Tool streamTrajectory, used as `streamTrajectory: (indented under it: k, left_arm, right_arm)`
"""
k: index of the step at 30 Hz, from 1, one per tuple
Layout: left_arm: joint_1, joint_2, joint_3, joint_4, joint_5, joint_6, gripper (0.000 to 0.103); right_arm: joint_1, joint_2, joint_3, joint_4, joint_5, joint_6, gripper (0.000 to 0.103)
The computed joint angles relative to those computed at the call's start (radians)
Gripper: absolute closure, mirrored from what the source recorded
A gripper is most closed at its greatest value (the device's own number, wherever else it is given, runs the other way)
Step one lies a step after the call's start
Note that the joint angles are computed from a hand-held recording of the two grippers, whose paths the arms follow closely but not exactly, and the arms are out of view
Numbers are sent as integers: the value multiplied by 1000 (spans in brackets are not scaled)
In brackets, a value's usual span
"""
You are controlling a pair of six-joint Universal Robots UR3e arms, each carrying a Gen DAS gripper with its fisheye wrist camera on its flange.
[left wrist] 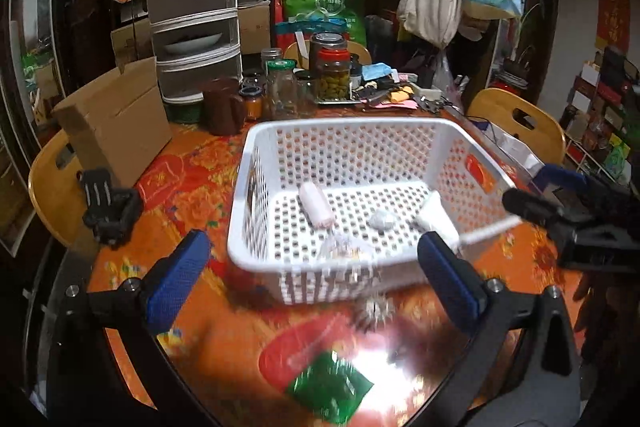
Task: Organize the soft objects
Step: 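Withdraw both tools from the basket toward the green packet and white ball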
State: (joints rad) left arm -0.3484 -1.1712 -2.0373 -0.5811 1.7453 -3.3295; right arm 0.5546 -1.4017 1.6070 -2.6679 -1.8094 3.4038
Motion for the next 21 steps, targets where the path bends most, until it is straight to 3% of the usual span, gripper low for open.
streamTrajectory:
  k: [8,11,17,18,20,21]
  left_arm:
    - [-109,190,-379,59,39,-70,0]
    - [-154,112,-456,160,51,-107,0]
    - [-148,-31,-514,282,20,-144,2]
    - [-142,-42,-518,292,15,-147,4]
    - [-137,-44,-540,310,11,-160,23]
    - [-163,-71,-532,329,53,-175,28]
  right_arm:
    - [92,-140,293,-170,-56,45,0]
    - [114,-145,387,-238,-56,81,0]
    - [134,-64,414,-292,-34,115,0]
    - [133,-49,409,-296,-23,121,0]
    - [136,-11,390,-302,1,132,0]
    - [138,9,379,-304,9,135,0]
